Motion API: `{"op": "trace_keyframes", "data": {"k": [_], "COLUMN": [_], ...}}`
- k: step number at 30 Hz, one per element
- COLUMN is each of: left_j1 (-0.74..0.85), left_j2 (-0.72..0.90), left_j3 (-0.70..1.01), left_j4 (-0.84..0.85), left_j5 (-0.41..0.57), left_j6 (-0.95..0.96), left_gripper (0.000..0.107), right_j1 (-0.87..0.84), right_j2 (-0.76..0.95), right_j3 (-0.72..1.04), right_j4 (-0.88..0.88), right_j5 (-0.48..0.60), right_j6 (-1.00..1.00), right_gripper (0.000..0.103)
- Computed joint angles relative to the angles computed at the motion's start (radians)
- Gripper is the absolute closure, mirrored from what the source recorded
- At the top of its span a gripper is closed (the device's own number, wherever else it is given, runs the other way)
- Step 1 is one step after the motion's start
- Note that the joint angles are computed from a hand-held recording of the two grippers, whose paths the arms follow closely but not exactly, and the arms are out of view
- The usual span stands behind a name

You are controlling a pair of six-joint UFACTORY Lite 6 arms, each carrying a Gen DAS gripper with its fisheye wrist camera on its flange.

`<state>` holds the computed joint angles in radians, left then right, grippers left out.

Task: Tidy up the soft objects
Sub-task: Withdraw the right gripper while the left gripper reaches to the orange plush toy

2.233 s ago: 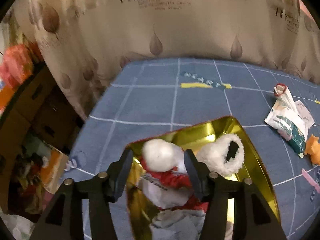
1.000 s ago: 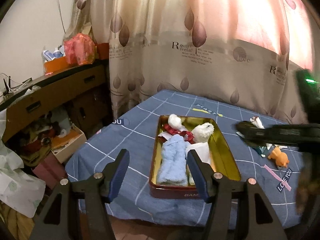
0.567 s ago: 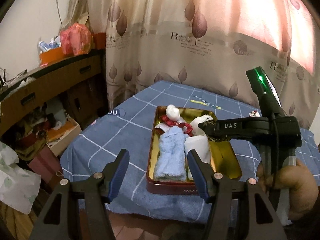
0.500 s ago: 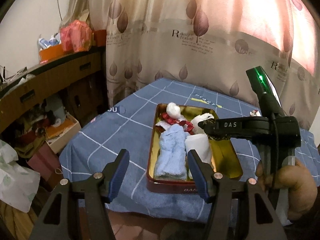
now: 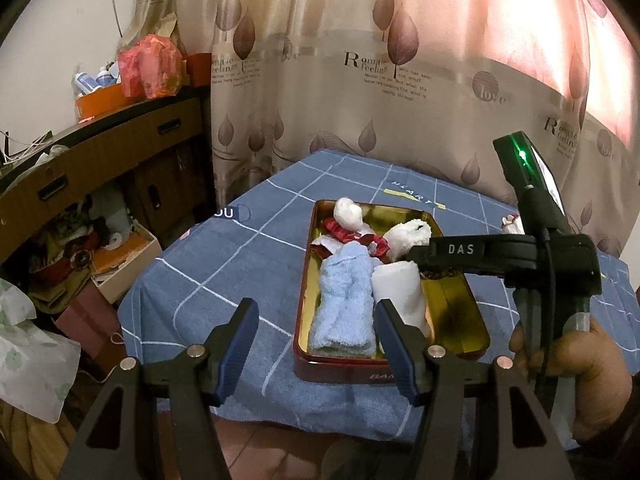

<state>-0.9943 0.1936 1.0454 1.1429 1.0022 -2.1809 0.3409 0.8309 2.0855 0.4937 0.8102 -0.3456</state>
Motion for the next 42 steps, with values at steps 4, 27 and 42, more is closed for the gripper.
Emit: {"op": "trace_keyframes", "data": {"k": [4,27,42], "left_j1": [0.003,-0.03,0.003], "left_j2": [-0.005,0.096,0.26], "left_j3": [-0.002,0.113,0.378], "left_j4": [-0.005,-0.04,-0.161], "left_j5": [-0.007,0.033,-0.313], "left_j6": [0.008,0.127,0.395], "left_gripper": [0.045,0.045,0.045], "right_j1": [-0.031,-0.683,-0.863], "right_j2": [-0.026,-0.393,-0.045], "right_j3": [-0.039,-0.636,-0.225], "right_j4": [0.099,0.021,-0.23], "right_j5": [0.005,-0.377,-0.318], "right_j6": [-0.066,-0.326,-0.199], "right_gripper": [0.04,0.029,0.018]}}
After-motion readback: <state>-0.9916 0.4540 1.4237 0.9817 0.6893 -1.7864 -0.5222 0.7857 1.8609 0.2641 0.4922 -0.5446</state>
